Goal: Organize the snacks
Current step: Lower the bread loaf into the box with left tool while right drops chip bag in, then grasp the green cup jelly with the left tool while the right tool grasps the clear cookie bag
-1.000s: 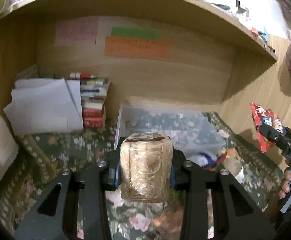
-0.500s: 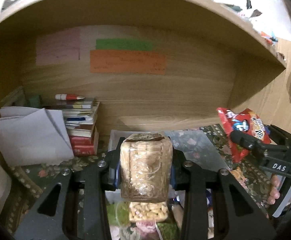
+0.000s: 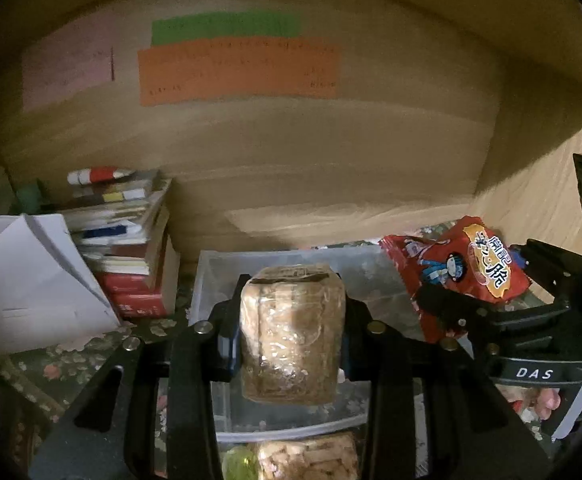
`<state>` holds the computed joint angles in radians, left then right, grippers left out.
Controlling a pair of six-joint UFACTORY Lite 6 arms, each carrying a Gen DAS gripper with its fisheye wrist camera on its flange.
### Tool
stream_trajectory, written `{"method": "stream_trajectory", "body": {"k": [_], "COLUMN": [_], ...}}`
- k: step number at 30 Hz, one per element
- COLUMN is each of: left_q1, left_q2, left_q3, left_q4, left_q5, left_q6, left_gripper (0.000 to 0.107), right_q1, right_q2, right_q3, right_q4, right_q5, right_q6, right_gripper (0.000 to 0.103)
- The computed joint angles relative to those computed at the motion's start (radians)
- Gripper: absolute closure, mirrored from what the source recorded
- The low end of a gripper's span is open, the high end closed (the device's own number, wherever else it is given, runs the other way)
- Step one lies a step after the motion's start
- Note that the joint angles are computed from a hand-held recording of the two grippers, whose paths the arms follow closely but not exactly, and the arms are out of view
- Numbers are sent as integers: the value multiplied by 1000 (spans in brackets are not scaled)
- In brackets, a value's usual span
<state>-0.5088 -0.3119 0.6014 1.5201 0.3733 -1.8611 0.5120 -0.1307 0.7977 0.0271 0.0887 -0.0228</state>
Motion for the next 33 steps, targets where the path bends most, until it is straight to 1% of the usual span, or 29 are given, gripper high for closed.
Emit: {"method": "stream_trajectory", "body": {"k": [2,4,6,10,11,12,13,14,15,16,17,19,22,24,27,28,30,32,33], "left_q1": [25,38,49,70,69,65,51,35,26,24,11,-11,-55,-84,-115,-125,-155,-181,-197], "left_q2": [42,67,90,121,126,125,115,101,81,68,43,-17,-119,-196,-299,-319,-393,-442,-472], "left_q3": [11,17,23,30,30,27,18,8,-1,-8,-16,-40,-77,-109,-159,-170,-211,-246,-267], "left_q4": [38,57,71,72,64,71,85,85,83,82,54,10,-82,-146,-228,-244,-301,-334,-354], "left_q5": [-28,-44,-60,-98,-101,-98,-76,-52,-41,-38,-23,9,67,100,144,157,202,235,255], "left_q6": [-33,-51,-65,-67,-58,-62,-81,-86,-84,-83,-61,-26,59,118,192,206,256,275,285], "left_gripper": [71,71,71,71,71,71,70,69,66,62,60,52,46,44,44,44,44,44,43], "right_q1": [-5,-10,-11,-13,-11,-6,-2,1,0,11,13,12,4,2,15,15,5,-5,-7], "right_q2": [35,58,78,94,95,94,88,75,58,64,59,21,-39,-106,-196,-237,-303,-371,-412], "right_q3": [23,39,51,58,56,55,49,41,31,34,31,10,-22,-57,-107,-131,-170,-209,-233], "right_q4": [100,132,112,175,167,121,82,84,82,46,33,47,135,117,-72,-104,-66,-25,-46], "right_q5": [16,27,36,49,48,46,43,43,47,40,36,39,44,52,58,63,73,92,103], "right_q6": [-101,-136,-116,-183,-178,-131,-92,-95,-93,-49,-34,-44,-129,-107,88,118,82,41,62], "right_gripper": [26,26,26,24,24,24,24,23,21,20,18,18,17,17,14,13,10,10,10]}}
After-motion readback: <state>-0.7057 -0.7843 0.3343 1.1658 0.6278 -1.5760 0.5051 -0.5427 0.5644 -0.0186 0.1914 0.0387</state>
